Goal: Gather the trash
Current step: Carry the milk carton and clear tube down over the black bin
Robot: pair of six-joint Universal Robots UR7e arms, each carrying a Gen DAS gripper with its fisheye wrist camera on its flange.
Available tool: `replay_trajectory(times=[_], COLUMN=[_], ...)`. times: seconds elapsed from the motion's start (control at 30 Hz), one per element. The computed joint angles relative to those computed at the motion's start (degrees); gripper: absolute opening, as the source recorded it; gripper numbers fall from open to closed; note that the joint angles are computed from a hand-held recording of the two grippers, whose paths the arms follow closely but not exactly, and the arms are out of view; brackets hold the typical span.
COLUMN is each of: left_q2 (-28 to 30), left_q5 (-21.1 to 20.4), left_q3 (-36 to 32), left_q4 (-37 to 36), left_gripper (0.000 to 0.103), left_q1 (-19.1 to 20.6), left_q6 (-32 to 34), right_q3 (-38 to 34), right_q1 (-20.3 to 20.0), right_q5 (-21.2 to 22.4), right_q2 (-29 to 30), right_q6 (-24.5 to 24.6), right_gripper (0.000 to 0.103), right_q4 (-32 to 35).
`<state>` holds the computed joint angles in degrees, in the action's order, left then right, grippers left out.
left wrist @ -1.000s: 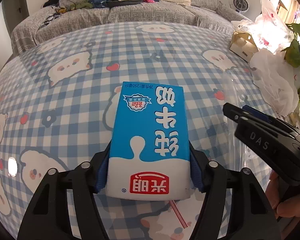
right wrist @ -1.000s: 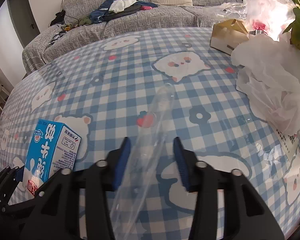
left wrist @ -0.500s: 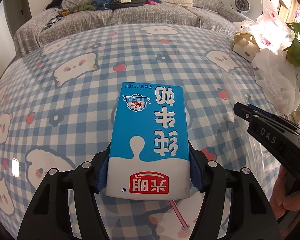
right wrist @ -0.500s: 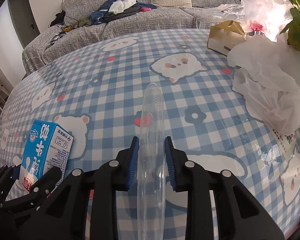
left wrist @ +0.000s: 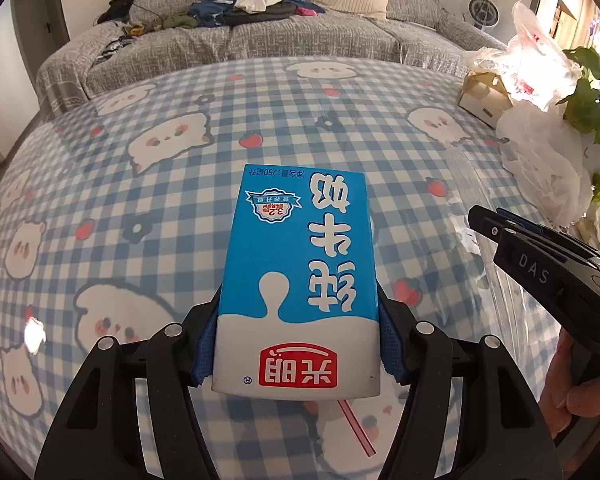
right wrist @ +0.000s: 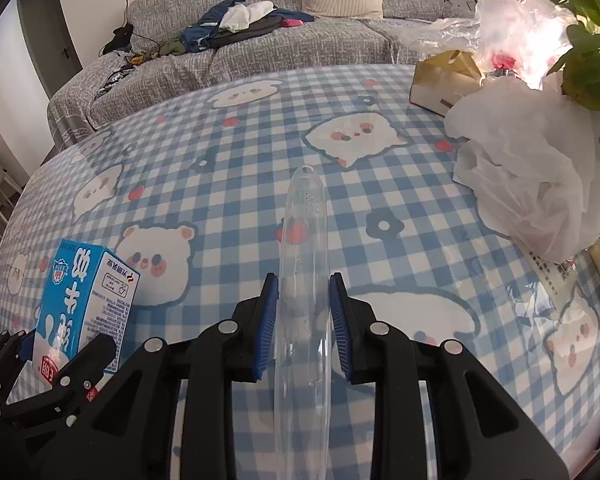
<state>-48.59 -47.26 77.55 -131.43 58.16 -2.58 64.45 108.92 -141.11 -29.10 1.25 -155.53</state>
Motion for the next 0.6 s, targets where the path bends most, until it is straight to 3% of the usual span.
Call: replay_trajectory(times=[0.6], left_q2=[-8.6], left_q5=[1.8], left_q3=[8.8], left_q4=[-0.4], left_gripper=[0.062], left_q1=[-3.0], left_q6=[-2.2], right_q3=[8.2], right_q1=[3.7], right_q5=[-2.9], right_q2=[-4.6], right_q6=[1.5], right_gripper=[0.025], right_q4=[-2.3])
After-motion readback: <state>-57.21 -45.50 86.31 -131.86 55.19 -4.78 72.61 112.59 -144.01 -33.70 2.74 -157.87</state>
